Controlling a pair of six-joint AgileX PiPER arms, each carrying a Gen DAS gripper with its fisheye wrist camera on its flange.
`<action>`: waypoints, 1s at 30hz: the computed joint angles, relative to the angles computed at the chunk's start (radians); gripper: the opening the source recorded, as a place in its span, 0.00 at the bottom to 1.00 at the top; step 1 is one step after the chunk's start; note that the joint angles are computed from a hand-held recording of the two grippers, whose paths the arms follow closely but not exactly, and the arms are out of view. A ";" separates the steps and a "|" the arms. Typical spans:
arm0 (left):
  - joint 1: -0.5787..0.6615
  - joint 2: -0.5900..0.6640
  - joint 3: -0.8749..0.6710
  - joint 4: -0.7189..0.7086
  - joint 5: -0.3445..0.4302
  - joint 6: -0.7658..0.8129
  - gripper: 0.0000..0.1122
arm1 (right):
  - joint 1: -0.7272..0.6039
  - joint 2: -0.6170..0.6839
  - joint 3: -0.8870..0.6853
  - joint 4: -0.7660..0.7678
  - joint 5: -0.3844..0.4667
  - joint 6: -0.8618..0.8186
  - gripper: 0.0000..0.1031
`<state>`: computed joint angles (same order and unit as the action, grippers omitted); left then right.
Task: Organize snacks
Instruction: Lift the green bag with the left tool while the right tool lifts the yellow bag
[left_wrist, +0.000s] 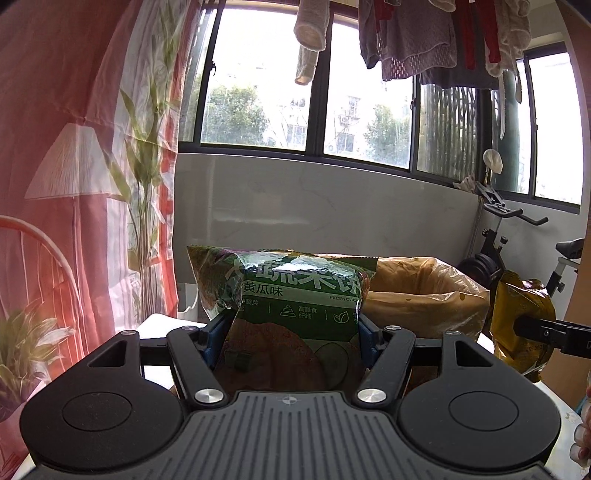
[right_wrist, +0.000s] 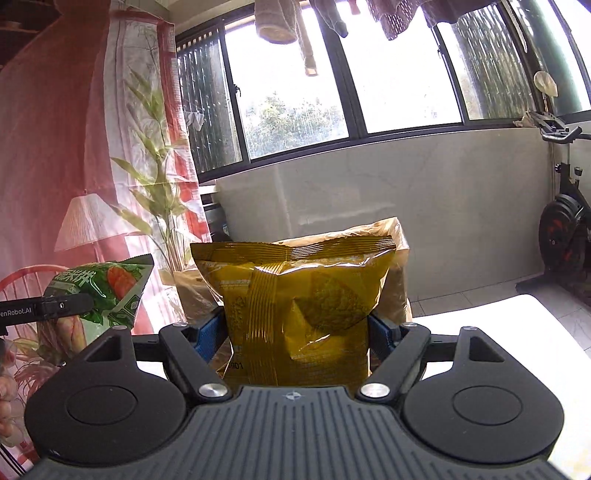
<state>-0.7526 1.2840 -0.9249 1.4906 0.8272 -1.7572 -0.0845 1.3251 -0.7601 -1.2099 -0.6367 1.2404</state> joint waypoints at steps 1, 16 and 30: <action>0.005 0.011 -0.015 0.003 -0.008 0.009 0.62 | -0.004 0.005 -0.012 0.009 0.004 -0.007 0.76; 0.200 0.304 -0.457 -0.148 -0.252 0.361 0.62 | -0.005 0.153 -0.288 -0.058 0.069 0.130 0.76; 0.351 0.815 -1.262 -0.809 -0.160 1.118 0.62 | 0.026 0.408 -0.695 -0.335 0.111 0.514 0.76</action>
<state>-0.4013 2.0994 -2.1865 0.6816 0.6677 -0.6395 -0.0583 1.7329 -1.4551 -1.5446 -0.5252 1.7547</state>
